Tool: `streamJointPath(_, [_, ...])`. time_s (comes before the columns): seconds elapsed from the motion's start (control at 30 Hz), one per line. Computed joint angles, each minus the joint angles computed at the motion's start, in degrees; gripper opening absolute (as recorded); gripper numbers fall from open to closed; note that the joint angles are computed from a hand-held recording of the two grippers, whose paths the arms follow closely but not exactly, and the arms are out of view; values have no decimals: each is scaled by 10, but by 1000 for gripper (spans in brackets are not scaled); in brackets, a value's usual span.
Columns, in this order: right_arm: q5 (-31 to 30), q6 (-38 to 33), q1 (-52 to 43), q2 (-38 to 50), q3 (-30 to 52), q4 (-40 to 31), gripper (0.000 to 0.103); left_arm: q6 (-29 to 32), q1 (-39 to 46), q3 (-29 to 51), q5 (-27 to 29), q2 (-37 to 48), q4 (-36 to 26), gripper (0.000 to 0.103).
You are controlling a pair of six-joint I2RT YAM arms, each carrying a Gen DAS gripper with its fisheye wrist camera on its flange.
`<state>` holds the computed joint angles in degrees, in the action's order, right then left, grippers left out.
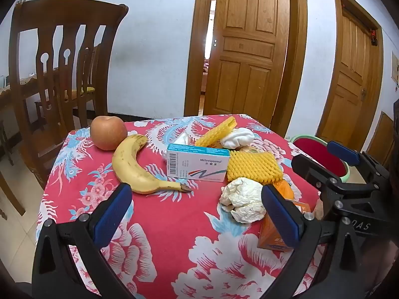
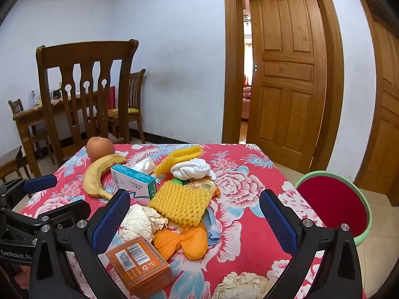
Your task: Collect trash
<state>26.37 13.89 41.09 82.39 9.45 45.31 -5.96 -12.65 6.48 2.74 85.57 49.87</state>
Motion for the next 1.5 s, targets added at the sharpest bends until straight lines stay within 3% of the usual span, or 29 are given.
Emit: streamJointPath(1.5, [-4,-2,-6,14,2,10,103,-1,2,3,3,11,1,102])
